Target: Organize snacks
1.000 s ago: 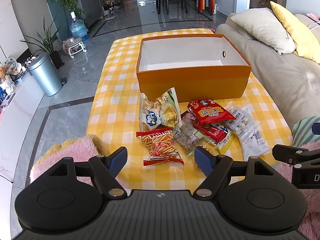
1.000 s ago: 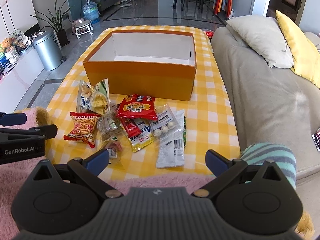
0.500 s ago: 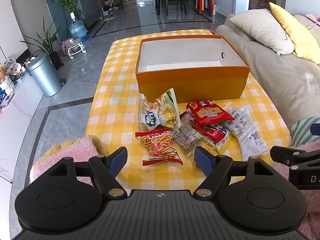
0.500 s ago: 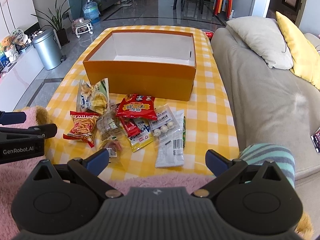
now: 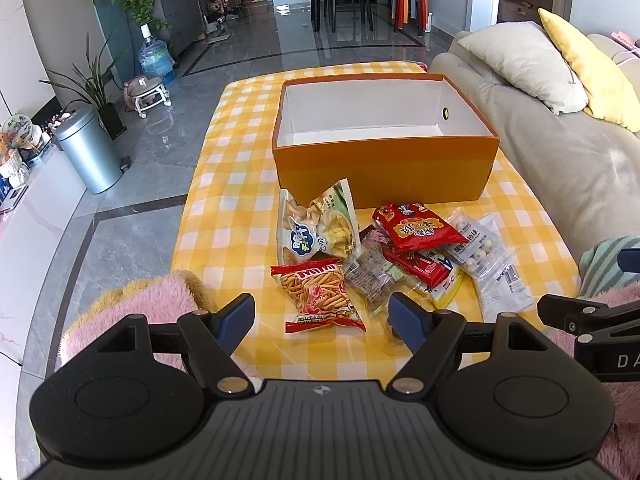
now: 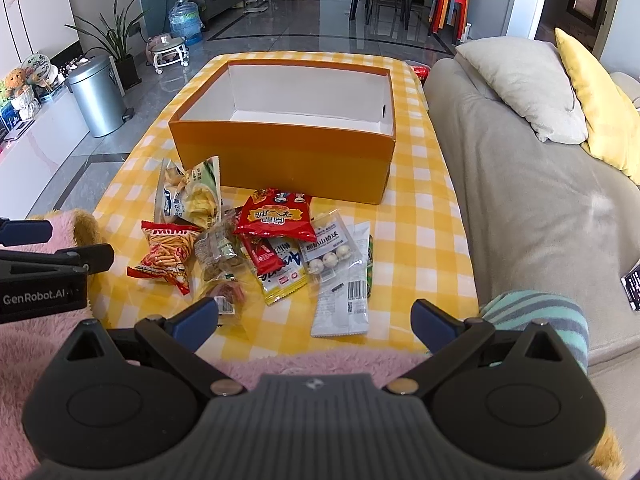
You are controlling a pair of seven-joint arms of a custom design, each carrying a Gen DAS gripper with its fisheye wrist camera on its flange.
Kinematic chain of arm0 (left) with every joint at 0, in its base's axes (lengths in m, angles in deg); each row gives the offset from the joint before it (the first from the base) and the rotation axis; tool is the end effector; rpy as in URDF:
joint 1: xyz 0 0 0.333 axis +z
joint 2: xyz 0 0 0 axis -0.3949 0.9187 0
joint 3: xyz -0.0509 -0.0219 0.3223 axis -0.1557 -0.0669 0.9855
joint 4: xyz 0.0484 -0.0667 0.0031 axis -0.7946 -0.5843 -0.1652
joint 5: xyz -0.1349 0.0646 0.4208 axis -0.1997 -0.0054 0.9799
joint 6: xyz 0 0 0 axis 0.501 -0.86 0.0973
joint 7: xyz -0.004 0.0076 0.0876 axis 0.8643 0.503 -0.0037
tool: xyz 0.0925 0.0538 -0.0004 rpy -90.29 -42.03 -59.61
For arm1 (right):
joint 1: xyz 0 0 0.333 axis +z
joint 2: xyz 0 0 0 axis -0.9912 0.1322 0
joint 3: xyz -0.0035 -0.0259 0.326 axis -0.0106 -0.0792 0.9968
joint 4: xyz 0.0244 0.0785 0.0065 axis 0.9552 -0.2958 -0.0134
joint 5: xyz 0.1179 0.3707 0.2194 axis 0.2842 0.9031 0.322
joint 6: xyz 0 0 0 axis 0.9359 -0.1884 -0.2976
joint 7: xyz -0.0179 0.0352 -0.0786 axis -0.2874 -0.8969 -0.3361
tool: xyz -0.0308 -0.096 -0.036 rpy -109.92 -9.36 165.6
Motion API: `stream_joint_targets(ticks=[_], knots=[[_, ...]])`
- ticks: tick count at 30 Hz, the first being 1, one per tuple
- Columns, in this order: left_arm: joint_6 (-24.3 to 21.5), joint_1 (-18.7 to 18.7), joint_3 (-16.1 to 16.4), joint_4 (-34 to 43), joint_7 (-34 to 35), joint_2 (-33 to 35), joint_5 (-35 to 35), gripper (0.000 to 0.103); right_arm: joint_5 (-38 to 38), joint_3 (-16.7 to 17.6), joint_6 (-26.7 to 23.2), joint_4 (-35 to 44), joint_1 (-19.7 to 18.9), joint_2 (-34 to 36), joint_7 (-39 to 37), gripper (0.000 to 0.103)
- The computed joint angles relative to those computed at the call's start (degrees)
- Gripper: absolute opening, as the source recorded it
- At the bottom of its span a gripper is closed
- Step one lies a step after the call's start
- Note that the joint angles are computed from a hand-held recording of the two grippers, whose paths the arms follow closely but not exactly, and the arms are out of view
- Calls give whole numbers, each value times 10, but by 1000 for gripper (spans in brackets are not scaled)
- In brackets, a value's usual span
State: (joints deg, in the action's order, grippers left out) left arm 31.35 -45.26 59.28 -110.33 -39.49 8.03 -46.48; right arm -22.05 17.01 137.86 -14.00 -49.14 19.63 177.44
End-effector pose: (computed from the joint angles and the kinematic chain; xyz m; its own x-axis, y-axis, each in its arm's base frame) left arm 0.5039 -0.3675 0.5521 0.4368 -0.8928 -0.1101 -0.7448 -0.2903 -0.6008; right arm 0.5705 0.4749 0.5570 0.5966 -0.8024 -0.0146 -0.6689 -0.4872 -0.5614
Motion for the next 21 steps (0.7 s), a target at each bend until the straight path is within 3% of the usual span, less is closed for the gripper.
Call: stream_joint_targets(ticks=[21], knots=[[16,1,2,-2,-5,-2,1,89,-12,-2,-15,10,4,5,2,99]])
